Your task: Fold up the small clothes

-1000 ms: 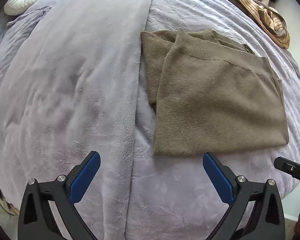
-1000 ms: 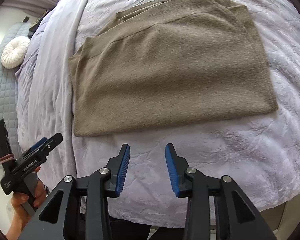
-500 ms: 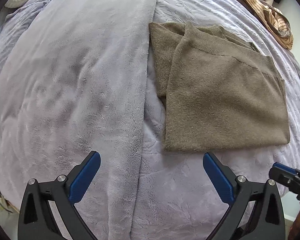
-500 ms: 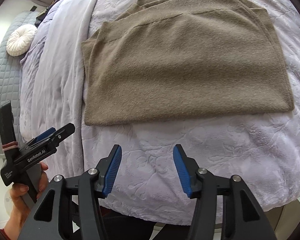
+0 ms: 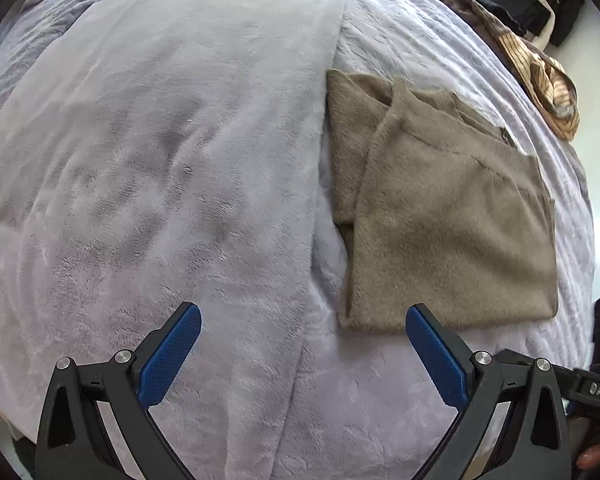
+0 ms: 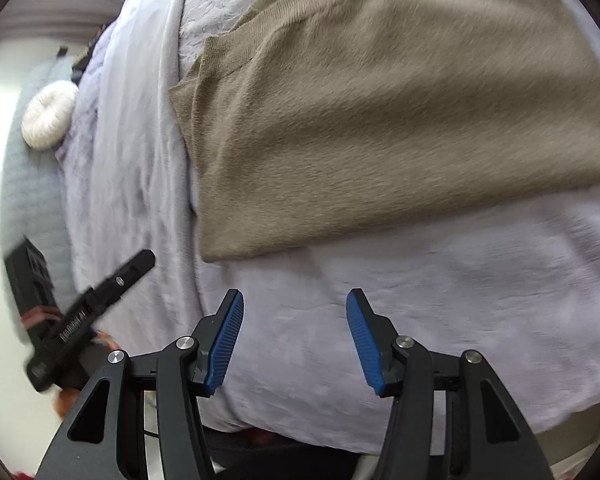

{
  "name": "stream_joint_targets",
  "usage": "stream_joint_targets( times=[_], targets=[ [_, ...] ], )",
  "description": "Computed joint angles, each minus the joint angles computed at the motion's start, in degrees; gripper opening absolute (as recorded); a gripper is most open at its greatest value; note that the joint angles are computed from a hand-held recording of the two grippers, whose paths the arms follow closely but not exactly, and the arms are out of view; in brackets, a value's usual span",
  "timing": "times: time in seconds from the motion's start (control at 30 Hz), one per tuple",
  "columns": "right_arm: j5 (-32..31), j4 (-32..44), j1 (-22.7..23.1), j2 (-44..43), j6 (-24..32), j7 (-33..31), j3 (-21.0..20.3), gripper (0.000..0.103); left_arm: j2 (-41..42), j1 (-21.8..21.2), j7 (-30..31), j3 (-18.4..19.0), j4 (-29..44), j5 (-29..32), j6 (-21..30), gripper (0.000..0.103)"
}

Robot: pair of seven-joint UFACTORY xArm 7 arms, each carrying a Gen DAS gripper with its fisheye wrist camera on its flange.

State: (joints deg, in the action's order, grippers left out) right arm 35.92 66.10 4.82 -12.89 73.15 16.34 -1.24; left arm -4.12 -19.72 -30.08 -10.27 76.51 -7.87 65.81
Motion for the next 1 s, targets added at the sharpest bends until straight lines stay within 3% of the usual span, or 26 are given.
stream_joint_targets(
  times=[0.4,0.5,0.6,0.7,0.83,1.0],
  targets=[
    [33.5,-11.0,4.7,7.4,-23.9,-3.6,3.2,0.057,-0.1,1.8,0.9,1.5,-3.8,-3.7,-3.0,0.103],
    [43.3,-11.4,4.7,8.4,-24.8,-7.5,3.1,0.008,-0.1,2.4,2.6,2.1,-4.5,-6.3,-4.2,0.103],
    [50.1,-10.4,3.9,7.7,-24.0,-14.6,2.6,0.008,-0.3,3.0,5.8,2.8,-5.0,-9.3,-5.7,0.103],
    [47.9,-8.2,3.0,7.5,-21.1,-18.0,2.2,0.008,0.0,3.5,8.0,3.0,-5.6,-11.0,-7.6,0.103],
    [37.7,-6.0,3.0,9.8,-18.2,-15.0,3.3,0.008,2.7,3.6,8.4,2.6,-3.8,-11.2,-7.4,0.103],
    [29.0,-5.7,3.8,11.6,-18.8,-9.4,4.9,0.015,4.4,2.9,6.4,1.7,-1.6,-4.8,-6.7,0.103]
  ],
)
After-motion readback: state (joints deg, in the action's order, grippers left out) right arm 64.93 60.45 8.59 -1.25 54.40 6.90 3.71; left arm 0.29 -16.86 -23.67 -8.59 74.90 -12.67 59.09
